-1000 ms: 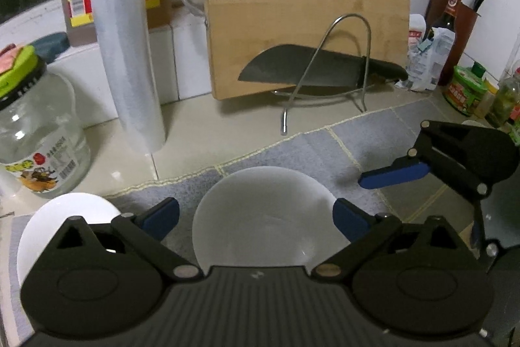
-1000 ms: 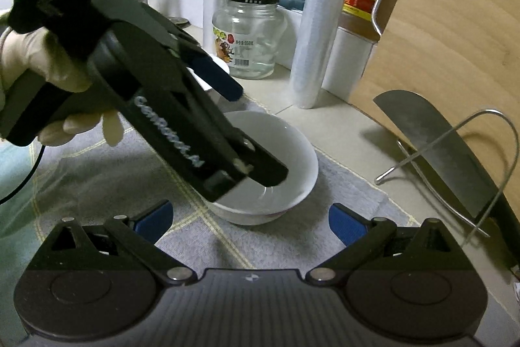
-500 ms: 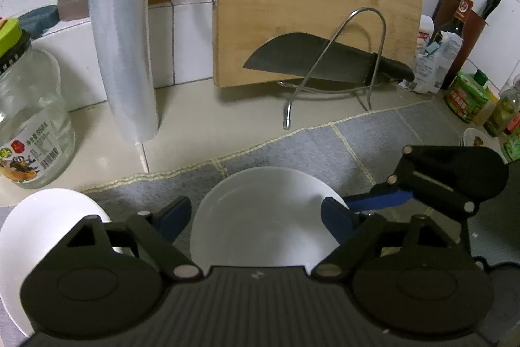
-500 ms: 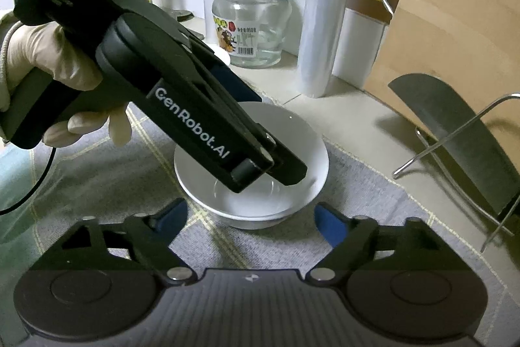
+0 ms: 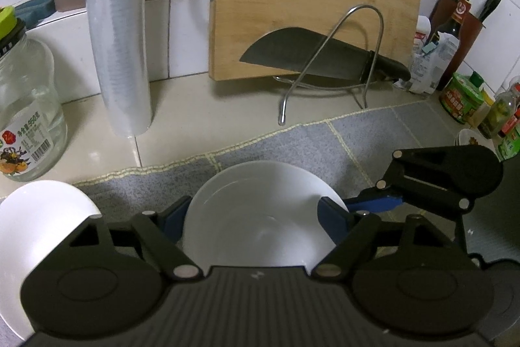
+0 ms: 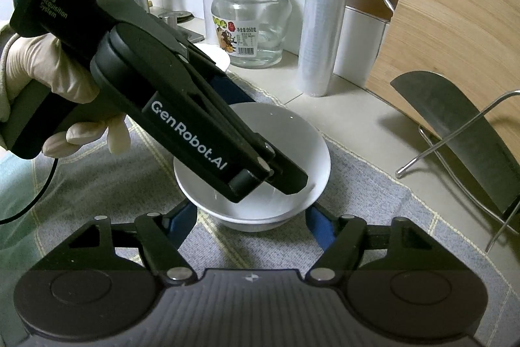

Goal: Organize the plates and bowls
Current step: 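Carry the white bowl with the left tool over another white bowl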

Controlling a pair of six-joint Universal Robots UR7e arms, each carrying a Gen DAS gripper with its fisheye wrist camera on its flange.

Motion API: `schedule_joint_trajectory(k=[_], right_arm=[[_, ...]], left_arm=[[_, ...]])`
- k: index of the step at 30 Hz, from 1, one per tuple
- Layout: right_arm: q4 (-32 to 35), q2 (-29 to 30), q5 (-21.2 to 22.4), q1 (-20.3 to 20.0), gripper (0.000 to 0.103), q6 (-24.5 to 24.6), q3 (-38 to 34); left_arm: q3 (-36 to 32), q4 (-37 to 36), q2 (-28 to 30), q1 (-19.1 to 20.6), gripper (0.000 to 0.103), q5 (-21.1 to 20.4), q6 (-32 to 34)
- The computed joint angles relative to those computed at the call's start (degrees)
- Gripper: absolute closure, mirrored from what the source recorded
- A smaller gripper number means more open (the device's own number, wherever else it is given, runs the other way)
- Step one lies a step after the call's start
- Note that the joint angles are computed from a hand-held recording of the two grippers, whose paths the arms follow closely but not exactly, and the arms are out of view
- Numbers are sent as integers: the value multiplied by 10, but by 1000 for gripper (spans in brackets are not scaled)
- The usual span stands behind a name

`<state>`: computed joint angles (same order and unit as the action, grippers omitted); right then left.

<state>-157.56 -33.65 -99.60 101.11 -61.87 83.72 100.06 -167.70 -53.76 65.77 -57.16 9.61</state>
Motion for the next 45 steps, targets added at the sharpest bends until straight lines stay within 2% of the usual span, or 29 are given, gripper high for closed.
schedule_joint_trajectory(k=[13,27,45], right_arm=[[-2,-21,11,3,26,-7,19],[-12,-91,34,1,26,-26,87],[0,-180,31,-16,26,-51,177]], left_arm=[[22,-22,-15,-17,21,8,1],[84,-70,-44,-81,21,45,2],[158,-107,-49,-148,21,69,-65]])
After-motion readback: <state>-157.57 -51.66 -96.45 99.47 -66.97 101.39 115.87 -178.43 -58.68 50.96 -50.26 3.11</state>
